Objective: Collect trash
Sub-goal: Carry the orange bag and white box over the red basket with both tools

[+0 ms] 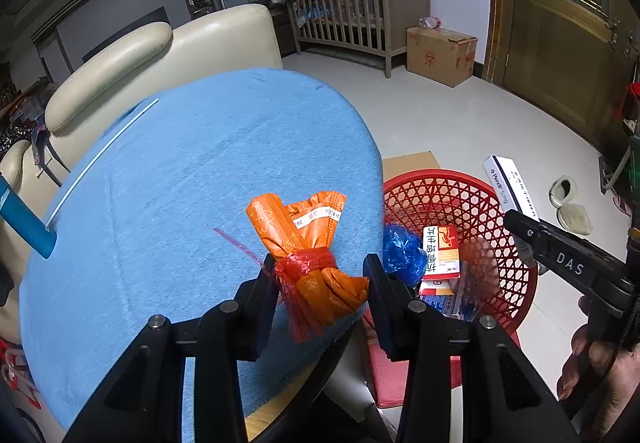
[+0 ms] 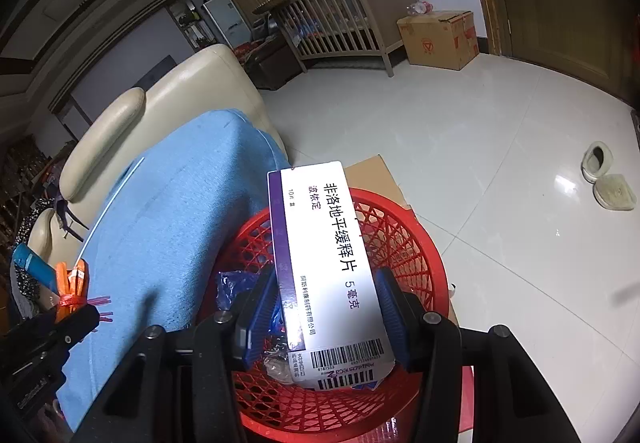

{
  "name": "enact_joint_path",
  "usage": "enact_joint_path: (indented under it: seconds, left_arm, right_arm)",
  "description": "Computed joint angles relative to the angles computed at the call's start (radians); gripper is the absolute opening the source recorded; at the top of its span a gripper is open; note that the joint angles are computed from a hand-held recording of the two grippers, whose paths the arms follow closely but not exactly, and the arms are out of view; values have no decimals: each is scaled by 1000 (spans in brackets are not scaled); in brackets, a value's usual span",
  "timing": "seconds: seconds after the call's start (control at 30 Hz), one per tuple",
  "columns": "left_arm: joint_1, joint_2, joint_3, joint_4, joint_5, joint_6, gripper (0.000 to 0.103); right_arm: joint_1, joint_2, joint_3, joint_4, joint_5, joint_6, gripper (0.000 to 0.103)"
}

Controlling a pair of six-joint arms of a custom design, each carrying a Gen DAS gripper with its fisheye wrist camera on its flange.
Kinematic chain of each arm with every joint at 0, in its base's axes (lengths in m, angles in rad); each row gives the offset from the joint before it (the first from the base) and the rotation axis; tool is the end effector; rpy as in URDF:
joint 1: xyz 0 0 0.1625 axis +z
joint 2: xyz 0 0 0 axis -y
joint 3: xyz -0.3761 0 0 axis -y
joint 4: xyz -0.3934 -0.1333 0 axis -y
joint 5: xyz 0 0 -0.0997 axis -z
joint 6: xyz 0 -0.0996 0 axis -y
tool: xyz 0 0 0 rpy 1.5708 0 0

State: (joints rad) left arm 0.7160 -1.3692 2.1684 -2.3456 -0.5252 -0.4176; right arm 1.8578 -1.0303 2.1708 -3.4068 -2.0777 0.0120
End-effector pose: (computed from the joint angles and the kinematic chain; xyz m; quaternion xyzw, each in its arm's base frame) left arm -0.1940 -0.4597 0.1966 0.1938 0.8444 -0.2881 0.4079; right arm 0.2202 -0.4459 0.1245 0.0401 -0.9132 0.3613 0.1840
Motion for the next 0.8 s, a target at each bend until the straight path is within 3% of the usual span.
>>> enact_joint_path:
  seconds: [0.8]
  left_arm:
    - [-1,95,-68,-56,-46,59,44]
  right_arm:
    - [-43,30,-51,69,4,8,53]
